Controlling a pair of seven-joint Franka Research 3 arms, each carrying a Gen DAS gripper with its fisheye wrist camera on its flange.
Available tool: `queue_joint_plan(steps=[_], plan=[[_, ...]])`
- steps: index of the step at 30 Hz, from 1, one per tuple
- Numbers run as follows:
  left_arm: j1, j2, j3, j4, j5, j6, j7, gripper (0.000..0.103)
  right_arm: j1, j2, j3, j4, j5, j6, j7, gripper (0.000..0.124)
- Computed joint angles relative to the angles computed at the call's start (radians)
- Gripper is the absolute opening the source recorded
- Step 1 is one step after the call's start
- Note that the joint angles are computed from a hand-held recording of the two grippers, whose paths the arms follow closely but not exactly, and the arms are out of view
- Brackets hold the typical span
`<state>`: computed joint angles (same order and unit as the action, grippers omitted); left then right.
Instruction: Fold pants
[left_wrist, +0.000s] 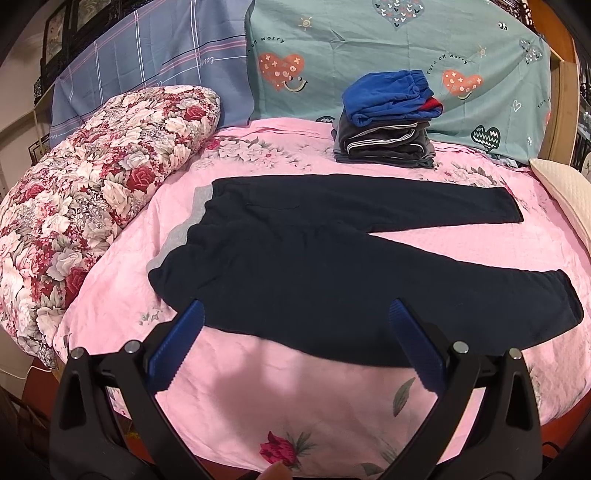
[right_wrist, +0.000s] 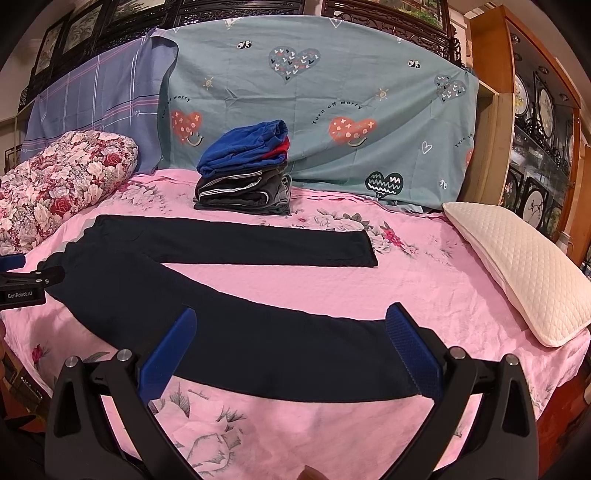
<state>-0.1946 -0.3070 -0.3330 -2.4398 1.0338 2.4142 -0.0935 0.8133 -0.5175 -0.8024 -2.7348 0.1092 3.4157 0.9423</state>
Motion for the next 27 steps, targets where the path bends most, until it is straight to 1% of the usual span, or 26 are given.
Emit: queue_joint_plan(steps=[14,17,18,19,20,21,23,24,25,27], plan=[[0.002,-0.011,0.0,-0.005,-0.002,-0.003,0.003,0.101,-0.019,-0.007,0.026,0.001,0.012,-0.014,-0.016,0.102],[0.002,-0.015,0.005,-0.004,-0.008,-0.01,0.032,0.101,-0.026,-0.006,0.038,0.01,0.019,-0.033,-0.023,0.102],[0.003,-0.024,0.014,-0.005,-0.014,-0.007,0.065,0.101,-0.032,-0.006,0.049,0.016,0.023,-0.047,-0.029,0.102],[0.006,-0.043,0.031,-0.01,-0.025,0.001,0.108,0.101,-0.039,-0.007,0.06,0.026,0.026,-0.068,-0.042,0.102],[0.015,-0.068,0.047,-0.015,-0.036,0.003,0.148,0.101,-0.04,-0.021,0.068,0.05,0.028,-0.116,-0.062,0.102],[0.028,-0.086,0.054,-0.018,-0.041,0.002,0.172,0.101,-0.021,-0.046,0.056,0.081,0.03,-0.177,-0.083,0.102],[0.073,-0.119,0.081,-0.002,-0.056,-0.033,0.253,0.101,0.038,-0.091,0.023,0.17,0.05,-0.308,-0.121,0.102],[0.096,-0.123,0.086,0.011,-0.066,-0.055,0.271,0.101,0.084,-0.106,-0.003,0.225,0.068,-0.364,-0.144,0.102],[0.118,-0.125,0.098,0.024,-0.076,-0.064,0.291,0.101,0.115,-0.107,-0.016,0.27,0.086,-0.401,-0.159,0.102],[0.17,-0.101,0.138,0.067,-0.096,-0.06,0.345,0.101,0.196,-0.058,-0.052,0.405,0.134,-0.491,-0.175,0.102]])
